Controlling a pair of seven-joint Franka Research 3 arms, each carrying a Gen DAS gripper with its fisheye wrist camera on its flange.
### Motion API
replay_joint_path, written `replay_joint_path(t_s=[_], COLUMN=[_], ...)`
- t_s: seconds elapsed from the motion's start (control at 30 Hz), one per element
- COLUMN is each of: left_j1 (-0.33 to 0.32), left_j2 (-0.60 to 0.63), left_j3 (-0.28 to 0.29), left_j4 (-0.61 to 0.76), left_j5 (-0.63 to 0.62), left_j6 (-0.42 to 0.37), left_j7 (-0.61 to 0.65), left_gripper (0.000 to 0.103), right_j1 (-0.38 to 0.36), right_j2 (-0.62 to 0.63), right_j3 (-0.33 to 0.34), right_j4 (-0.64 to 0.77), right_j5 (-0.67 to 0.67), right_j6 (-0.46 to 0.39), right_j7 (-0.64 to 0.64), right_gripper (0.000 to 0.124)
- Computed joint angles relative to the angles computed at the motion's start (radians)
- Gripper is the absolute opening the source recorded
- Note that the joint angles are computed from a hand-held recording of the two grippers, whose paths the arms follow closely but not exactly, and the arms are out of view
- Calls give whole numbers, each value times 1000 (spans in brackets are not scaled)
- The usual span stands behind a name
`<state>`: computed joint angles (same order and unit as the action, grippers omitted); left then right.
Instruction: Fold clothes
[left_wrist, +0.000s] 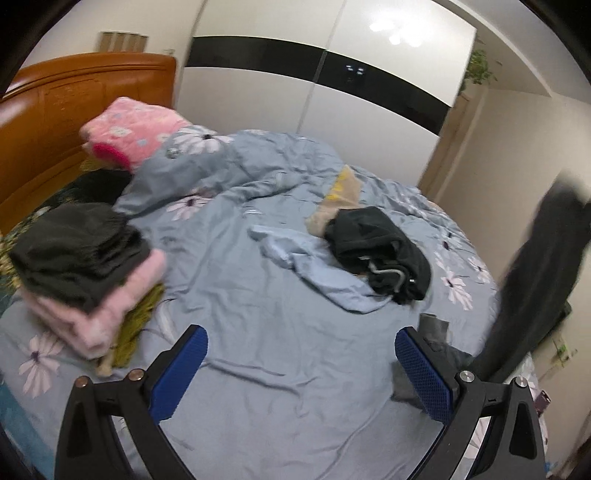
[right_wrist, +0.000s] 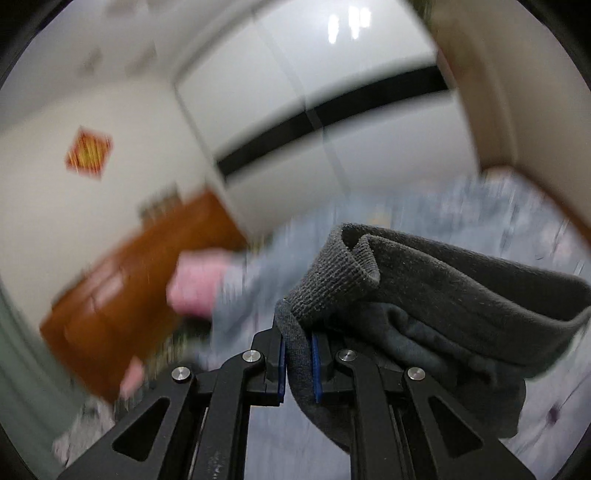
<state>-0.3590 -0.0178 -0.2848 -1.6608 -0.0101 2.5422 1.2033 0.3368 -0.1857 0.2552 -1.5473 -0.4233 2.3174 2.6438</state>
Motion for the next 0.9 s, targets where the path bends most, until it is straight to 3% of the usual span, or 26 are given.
replay_joint_path(t_s=[0.17, 0.3, 0.4, 0.53, 0.6, 0.7, 0.77, 0.8, 0.87, 0.9], left_j1=[30, 45, 57, 68, 71, 70, 66, 63, 59, 57], left_j2=[-107, -169, -191, -201, -210, -228, -228, -226, -222, -220], left_j3=[34, 61, 72, 83, 84, 91, 95, 97, 101, 102], left_j4=[-110, -177, -199, -203, -210, -228, -237, -240, -248, -251], left_j5=[11, -20, -24, -37, -34, -39, -56, -69, -95, -109], left_j6=[-34, -40, -31, -24, -27, -38, -49, -55, -67, -72], left_j7=[-25, 9, -4, -17, -17, 4, 11, 14, 18, 21], left_gripper=[103, 103, 103, 103, 103, 103, 103, 103, 103, 103], right_j1=[41, 97, 157, 234, 269, 335, 352, 355, 353, 360], right_j2=[90, 170, 299, 426, 541, 678, 696, 679, 605, 556], right_j3=[-19, -29, -41, -51, -51, -80, -93, -102, -115, -129], right_j4=[-238, -262, -87, 70, 222, 426, 447, 406, 272, 200], right_j5=[157, 197, 139, 141, 169, 191, 218, 237, 278, 279], right_j6=[231, 320, 290, 313, 248, 41, -19, -1, 83, 127], right_j7=[170, 202, 175, 84, 16, -37, -40, -40, -41, -41], right_gripper=[11, 11, 11, 11, 11, 14, 14, 15, 38, 56])
